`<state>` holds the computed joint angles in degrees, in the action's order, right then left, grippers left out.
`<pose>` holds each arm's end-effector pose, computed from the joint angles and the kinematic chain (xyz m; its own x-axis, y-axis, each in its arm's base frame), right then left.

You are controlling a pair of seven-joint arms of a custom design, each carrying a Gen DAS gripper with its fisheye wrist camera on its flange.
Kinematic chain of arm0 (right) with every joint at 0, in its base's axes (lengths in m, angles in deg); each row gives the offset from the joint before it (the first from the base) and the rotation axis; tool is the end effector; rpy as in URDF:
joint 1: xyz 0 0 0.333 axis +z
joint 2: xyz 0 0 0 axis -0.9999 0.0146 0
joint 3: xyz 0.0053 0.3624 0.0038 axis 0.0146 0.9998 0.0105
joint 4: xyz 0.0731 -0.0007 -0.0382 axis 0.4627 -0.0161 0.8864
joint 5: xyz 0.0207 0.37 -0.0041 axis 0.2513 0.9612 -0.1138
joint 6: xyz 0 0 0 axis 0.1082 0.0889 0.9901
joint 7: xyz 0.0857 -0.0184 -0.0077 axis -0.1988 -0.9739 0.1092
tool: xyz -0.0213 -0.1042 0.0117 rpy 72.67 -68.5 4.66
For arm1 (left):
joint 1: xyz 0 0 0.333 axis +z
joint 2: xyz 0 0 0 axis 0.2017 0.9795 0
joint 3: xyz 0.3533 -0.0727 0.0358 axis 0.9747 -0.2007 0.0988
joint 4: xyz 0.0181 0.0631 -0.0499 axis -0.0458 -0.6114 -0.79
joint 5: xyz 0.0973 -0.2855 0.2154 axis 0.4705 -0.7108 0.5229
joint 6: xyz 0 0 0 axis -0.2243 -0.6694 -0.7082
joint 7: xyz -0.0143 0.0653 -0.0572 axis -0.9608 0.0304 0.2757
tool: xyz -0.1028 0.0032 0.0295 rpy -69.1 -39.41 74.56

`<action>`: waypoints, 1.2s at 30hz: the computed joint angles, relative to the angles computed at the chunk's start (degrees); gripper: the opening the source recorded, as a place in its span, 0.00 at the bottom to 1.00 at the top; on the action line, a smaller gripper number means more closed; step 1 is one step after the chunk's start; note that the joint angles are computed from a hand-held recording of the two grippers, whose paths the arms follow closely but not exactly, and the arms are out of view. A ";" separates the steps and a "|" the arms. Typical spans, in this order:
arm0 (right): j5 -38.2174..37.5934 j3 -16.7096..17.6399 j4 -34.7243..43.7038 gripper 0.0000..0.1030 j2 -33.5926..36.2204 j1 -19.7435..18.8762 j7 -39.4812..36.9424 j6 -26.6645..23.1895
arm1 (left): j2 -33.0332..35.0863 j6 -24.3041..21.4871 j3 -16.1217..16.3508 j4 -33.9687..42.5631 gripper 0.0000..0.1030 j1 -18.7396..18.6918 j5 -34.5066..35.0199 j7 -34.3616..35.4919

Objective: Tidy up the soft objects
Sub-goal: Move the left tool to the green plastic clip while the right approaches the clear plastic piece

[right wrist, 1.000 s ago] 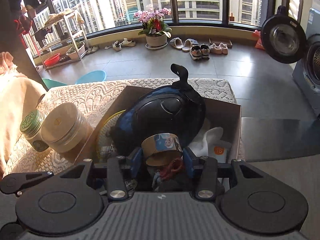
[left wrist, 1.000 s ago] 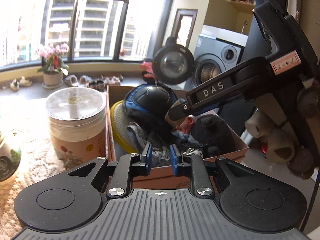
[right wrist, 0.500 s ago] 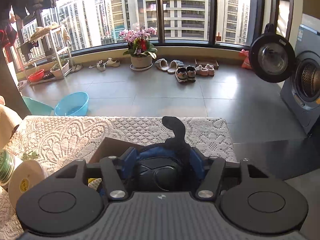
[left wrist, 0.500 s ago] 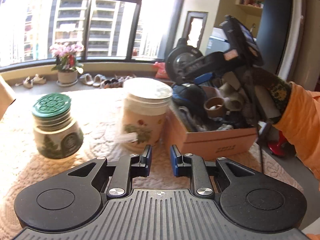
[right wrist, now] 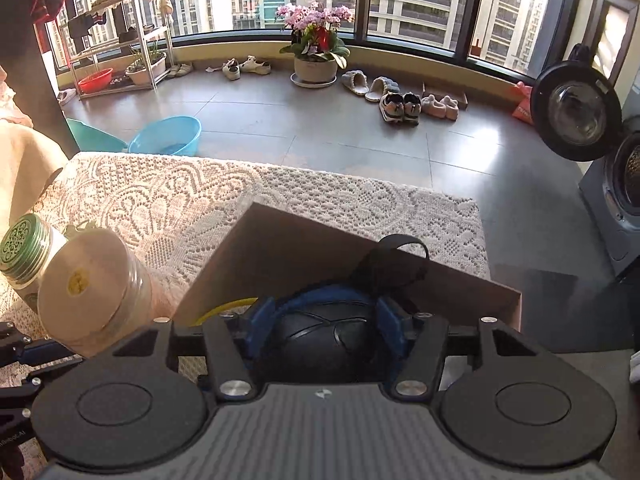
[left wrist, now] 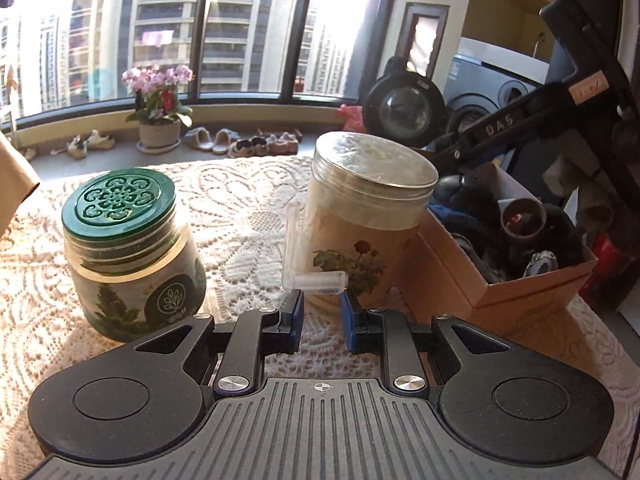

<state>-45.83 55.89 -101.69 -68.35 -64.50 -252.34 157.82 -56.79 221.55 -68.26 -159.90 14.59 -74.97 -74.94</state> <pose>0.5631 0.2366 0.3415 -0.2066 -0.9782 0.0191 -0.7585 0.1478 -0.6347 0.6278 -0.1004 0.3082 -0.7458 -0.6474 0.1571 -0.4893 0.3723 -0.7887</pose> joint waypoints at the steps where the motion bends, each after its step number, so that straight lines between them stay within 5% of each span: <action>1: -0.27 -0.01 0.67 0.56 -0.60 0.65 -0.31 -1.57 | 0.27 1.47 0.21 0.17 0.22 -0.56 0.20 -0.50; 5: -1.02 1.64 4.75 0.56 -1.15 1.30 -3.18 -3.38 | 0.61 5.67 0.29 0.95 0.22 -0.61 -1.99 0.12; 12: 9.68 5.21 16.74 0.56 5.72 2.51 -21.19 -0.34 | -3.59 -3.37 2.41 -0.88 0.22 3.98 -0.24 -1.74; 15: 12.65 5.40 19.14 0.56 7.71 3.88 -25.75 1.07 | -4.32 -3.40 3.46 -0.13 0.22 5.46 -4.40 -1.59; 21: 26.13 9.40 25.33 0.56 12.14 3.14 -39.19 -3.06 | -0.65 -2.62 5.08 9.05 0.22 6.48 -2.77 -14.96; 27: 31.37 4.75 24.42 0.56 11.63 6.26 -39.05 -2.97 | 5.40 -2.36 7.75 23.05 0.22 1.26 23.94 -37.62; 31: 36.06 3.36 24.14 0.56 11.84 7.16 -41.57 -3.17 | 11.82 -11.33 13.00 35.73 0.22 -5.01 44.73 -55.04; 36: 37.42 0.26 24.42 0.56 12.56 9.53 -42.09 -4.12 | 18.69 -16.97 15.59 45.57 0.22 -9.66 60.33 -61.73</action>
<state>-8.42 56.15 -77.27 -55.79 -54.97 -294.43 153.70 -38.11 204.59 -52.67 -114.33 4.93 -14.64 -136.67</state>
